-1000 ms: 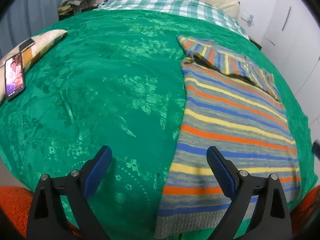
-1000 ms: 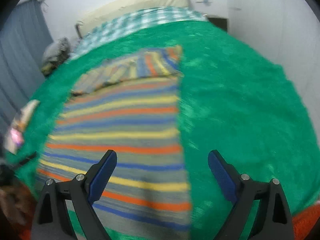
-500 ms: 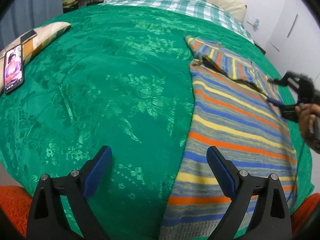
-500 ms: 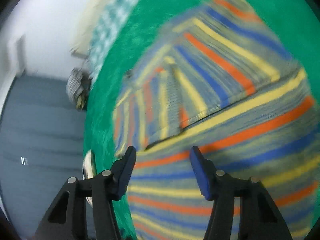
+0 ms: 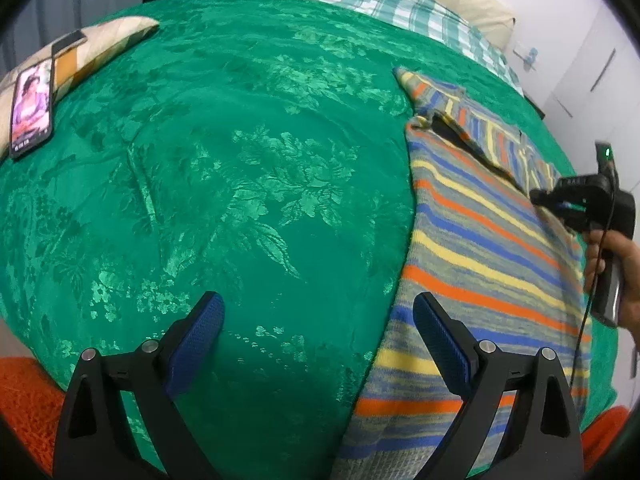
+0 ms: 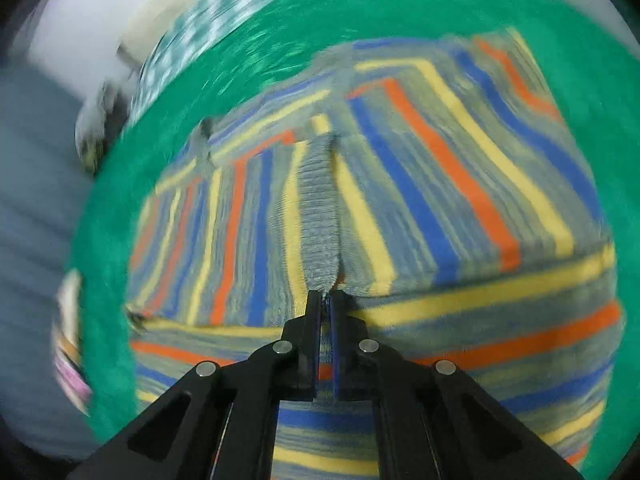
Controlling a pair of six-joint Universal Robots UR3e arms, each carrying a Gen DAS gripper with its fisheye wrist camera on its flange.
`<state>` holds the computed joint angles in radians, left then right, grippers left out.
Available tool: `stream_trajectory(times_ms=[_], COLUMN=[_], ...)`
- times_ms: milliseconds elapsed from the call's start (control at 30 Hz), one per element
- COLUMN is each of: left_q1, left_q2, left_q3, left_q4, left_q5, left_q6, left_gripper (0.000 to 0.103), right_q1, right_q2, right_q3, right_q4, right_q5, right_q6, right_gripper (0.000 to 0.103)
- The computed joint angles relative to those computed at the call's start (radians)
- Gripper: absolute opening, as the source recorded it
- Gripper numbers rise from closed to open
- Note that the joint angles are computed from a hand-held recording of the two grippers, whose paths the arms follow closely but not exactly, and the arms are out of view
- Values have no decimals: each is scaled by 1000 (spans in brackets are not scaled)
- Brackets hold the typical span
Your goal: Fold small clothes
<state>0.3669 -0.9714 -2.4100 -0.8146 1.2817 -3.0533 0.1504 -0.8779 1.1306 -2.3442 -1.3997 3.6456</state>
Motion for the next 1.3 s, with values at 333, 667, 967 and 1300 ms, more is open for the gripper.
stream_trajectory(times_ms=[333, 667, 967, 1300], left_q1=[-18, -120, -243, -203], left_q2=[56, 24, -41, 6], left_q3=[6, 6, 3, 1], left_q4=[-6, 65, 154, 87], left_q5=[22, 116, 232, 201], left_q6=[30, 7, -3, 9], left_gripper=[96, 96, 96, 96], right_q1=[24, 64, 146, 196], right_q2=[-448, -1031, -1150, -1135], right_q3=[535, 1125, 1187, 1200], right_q4=[-222, -234, -172, -211], right_q5=[-81, -270, -358, -436], right_q6=[-164, -216, -120, -104], right_gripper=[67, 73, 85, 85])
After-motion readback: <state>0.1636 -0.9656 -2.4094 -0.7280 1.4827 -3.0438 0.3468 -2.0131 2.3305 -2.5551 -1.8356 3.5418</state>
